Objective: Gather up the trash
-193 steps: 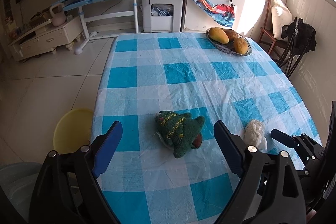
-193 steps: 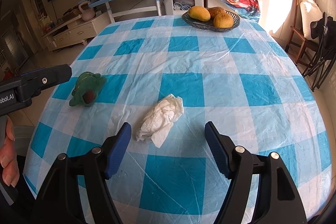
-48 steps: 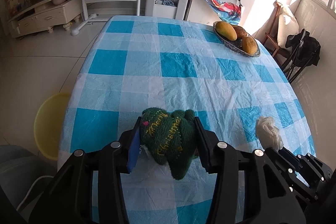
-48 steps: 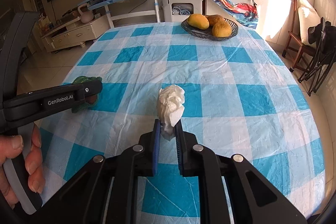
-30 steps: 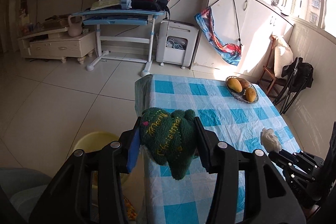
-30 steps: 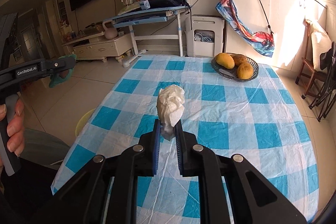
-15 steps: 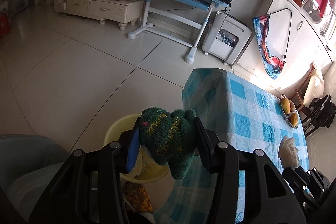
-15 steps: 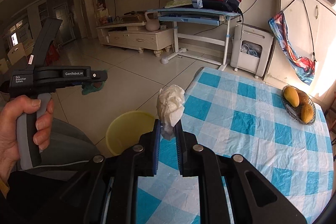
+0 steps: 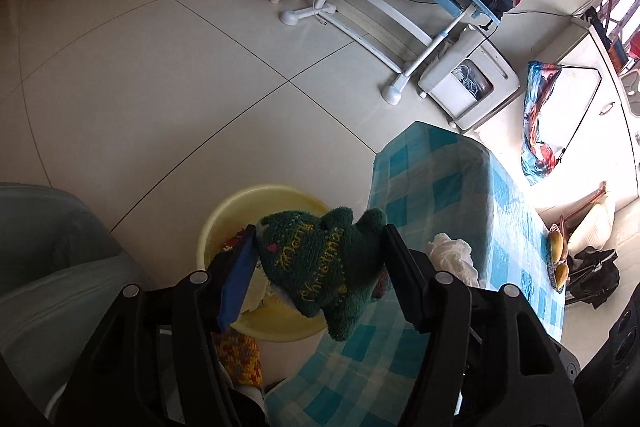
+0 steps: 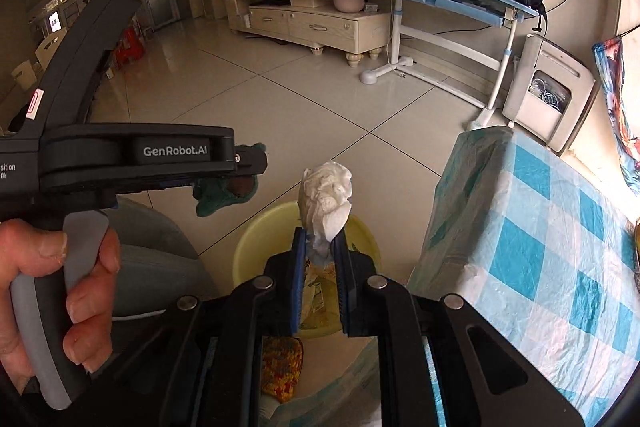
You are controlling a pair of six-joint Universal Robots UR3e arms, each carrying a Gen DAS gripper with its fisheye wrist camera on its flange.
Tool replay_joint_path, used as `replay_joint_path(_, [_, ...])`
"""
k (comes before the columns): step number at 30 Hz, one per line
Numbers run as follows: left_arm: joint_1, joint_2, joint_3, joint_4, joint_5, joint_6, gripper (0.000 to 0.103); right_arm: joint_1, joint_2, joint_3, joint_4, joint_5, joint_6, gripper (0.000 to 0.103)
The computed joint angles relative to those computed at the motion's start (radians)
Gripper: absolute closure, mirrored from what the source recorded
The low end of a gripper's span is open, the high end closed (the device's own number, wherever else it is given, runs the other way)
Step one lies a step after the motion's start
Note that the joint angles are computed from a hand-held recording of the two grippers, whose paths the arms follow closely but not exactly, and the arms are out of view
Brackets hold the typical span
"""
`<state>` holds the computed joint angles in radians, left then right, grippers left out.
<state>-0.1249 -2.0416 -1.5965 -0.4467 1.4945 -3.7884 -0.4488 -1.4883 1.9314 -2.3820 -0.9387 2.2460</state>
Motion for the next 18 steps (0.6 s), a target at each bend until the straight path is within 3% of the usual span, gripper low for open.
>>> replay_joint_path(6, [-0.032,0.01,-0.004,0.002,0.079,-0.009,0.028,0.056,0.094,-0.074,0.01,-0.044,0.079,0.078])
replay_joint_path(7, [-0.042,0.012,0.0,-0.002,0.102,-0.011,0.028,0.051,0.09,-0.07,0.008,-0.04,0.082,0.068])
replay_joint_path(8, [-0.055,0.015,0.006,-0.01,0.134,-0.014,0.028,0.042,0.08,-0.061,0.011,-0.03,0.078,0.062])
replay_joint_path(11, [-0.105,0.032,0.03,-0.038,0.262,-0.001,0.026,0.011,0.034,-0.03,0.034,-0.007,0.06,0.062])
replay_joint_path(15, [-0.197,0.03,0.114,-0.08,0.461,0.01,0.018,-0.098,-0.141,0.112,0.047,0.063,-0.03,0.049])
replay_joint_path(18, [-0.259,0.017,0.192,-0.124,0.548,0.024,0.014,-0.231,-0.313,0.209,0.142,0.139,-0.14,0.039])
